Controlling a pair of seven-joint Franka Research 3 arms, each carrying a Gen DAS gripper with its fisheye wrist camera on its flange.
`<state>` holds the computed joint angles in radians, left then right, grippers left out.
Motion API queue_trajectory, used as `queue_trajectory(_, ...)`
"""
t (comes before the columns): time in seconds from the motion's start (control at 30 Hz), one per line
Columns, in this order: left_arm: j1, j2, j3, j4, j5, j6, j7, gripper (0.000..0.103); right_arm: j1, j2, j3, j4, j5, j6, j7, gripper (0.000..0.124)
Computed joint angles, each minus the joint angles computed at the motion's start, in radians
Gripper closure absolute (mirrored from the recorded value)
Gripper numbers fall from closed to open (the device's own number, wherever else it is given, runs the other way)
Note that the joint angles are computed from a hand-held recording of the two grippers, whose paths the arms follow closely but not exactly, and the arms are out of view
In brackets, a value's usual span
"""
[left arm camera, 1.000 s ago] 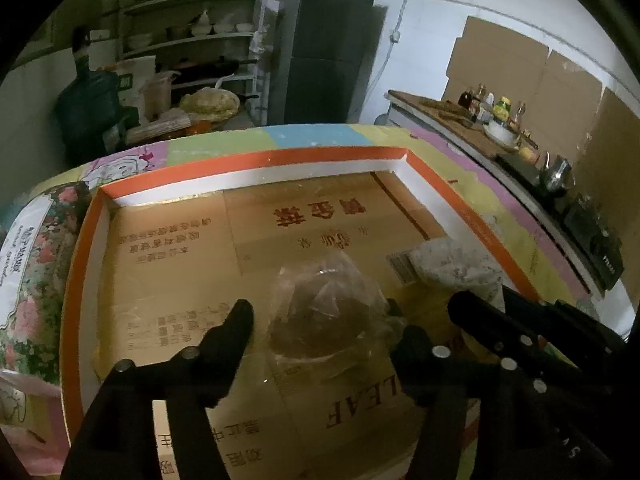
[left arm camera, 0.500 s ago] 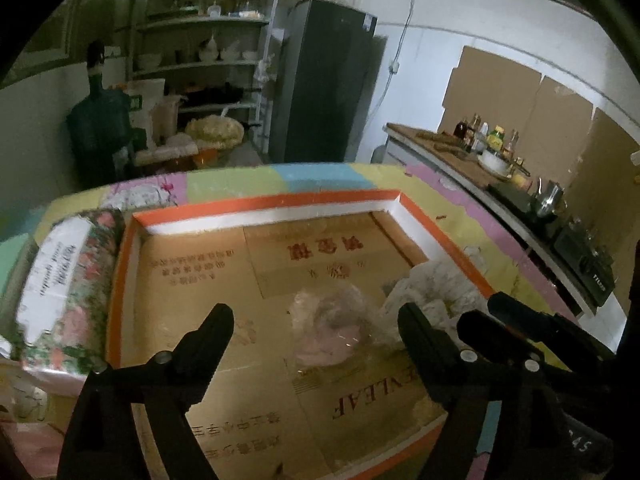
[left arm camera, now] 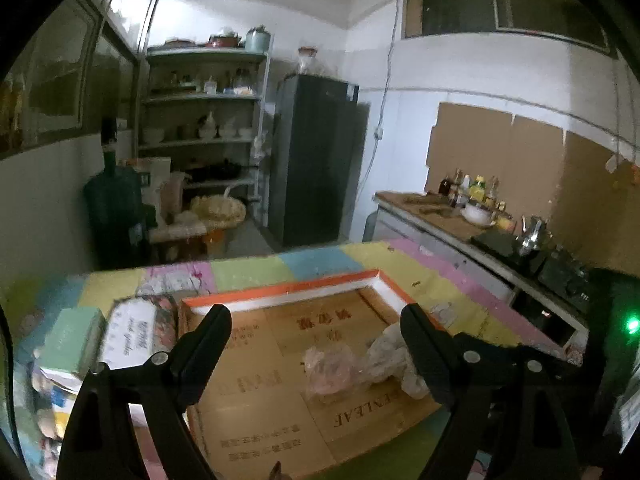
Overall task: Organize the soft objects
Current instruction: 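Lower both items into the tray and open both tools, then move both tools back toward the pile of soft items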
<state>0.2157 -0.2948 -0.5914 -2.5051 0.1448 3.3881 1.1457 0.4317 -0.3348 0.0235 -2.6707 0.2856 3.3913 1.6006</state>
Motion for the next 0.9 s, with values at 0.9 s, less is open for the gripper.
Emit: queue_trajectory(0.9, 0.000, -0.334, 0.331, -0.320, 0.068, 0.012, -0.060, 0.017, 0.531, 0.186, -0.260, 0.196, -0.230, -0.039, 0.181, 0.064)
